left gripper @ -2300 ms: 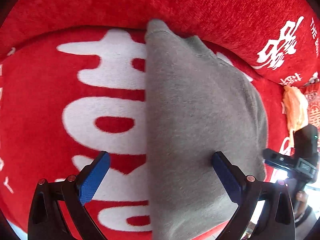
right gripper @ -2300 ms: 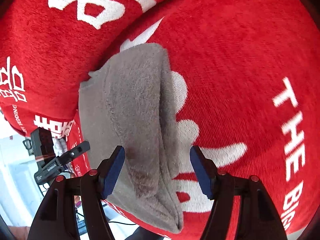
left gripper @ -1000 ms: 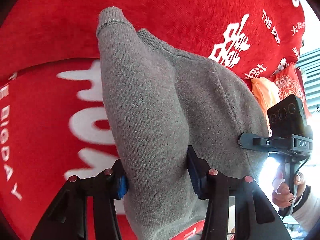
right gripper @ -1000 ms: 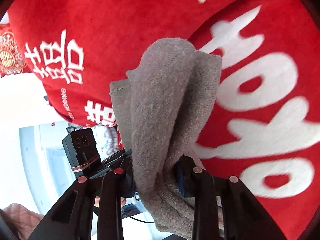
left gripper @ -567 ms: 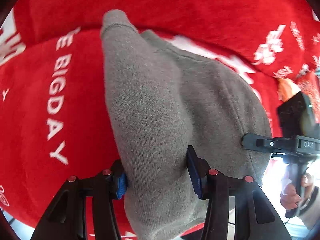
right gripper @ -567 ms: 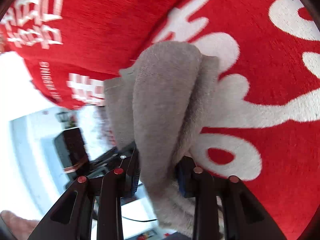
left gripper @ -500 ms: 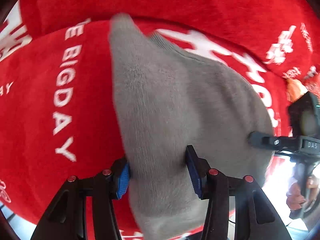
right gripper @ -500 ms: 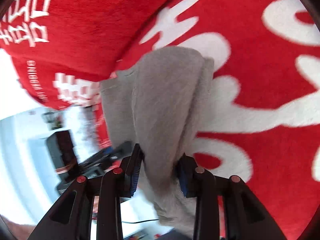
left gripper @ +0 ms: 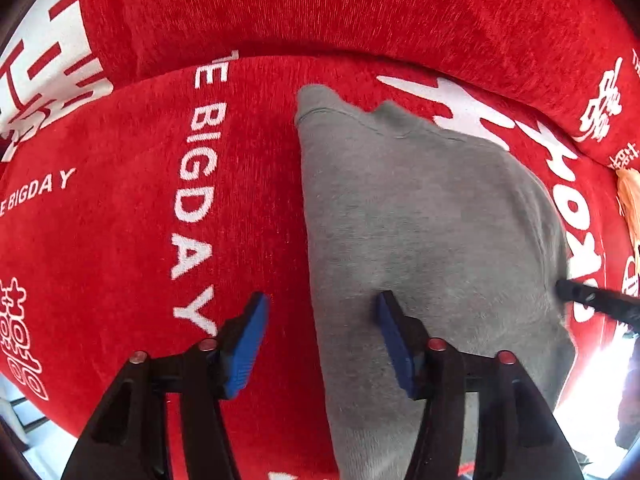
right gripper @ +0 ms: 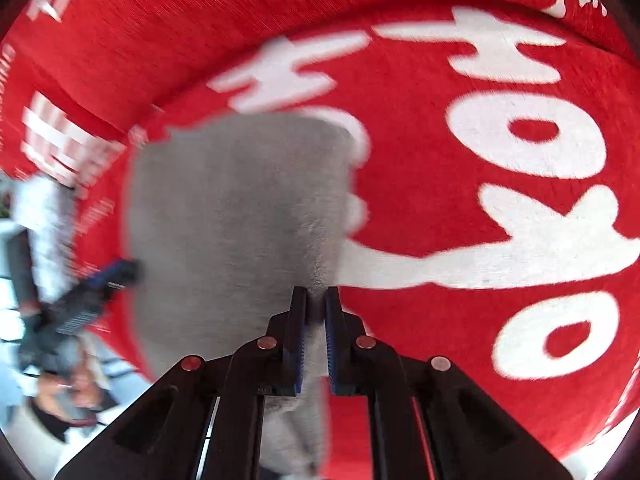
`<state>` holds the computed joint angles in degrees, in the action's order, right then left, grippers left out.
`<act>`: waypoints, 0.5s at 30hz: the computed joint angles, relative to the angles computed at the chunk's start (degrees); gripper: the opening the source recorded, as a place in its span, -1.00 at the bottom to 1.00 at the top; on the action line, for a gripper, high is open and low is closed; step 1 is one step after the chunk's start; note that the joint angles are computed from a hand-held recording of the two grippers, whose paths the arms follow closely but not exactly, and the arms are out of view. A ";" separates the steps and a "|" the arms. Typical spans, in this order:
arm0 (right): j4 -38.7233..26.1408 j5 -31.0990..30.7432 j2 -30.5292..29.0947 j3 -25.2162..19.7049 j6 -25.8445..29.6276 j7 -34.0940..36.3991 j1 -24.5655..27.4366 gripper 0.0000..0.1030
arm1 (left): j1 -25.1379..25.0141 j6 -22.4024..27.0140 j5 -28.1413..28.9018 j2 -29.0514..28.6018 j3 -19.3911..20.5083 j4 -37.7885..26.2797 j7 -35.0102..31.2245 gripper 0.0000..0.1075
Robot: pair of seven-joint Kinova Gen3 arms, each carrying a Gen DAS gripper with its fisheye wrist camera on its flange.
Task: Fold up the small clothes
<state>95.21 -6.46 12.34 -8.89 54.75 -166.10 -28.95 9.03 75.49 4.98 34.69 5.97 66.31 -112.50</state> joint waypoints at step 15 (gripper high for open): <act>-4.76 4.43 -5.05 -2.43 4.58 -8.59 -3.79 -0.81 | 0.14 4.25 -3.46 -5.41 -1.02 3.13 -0.43 0.33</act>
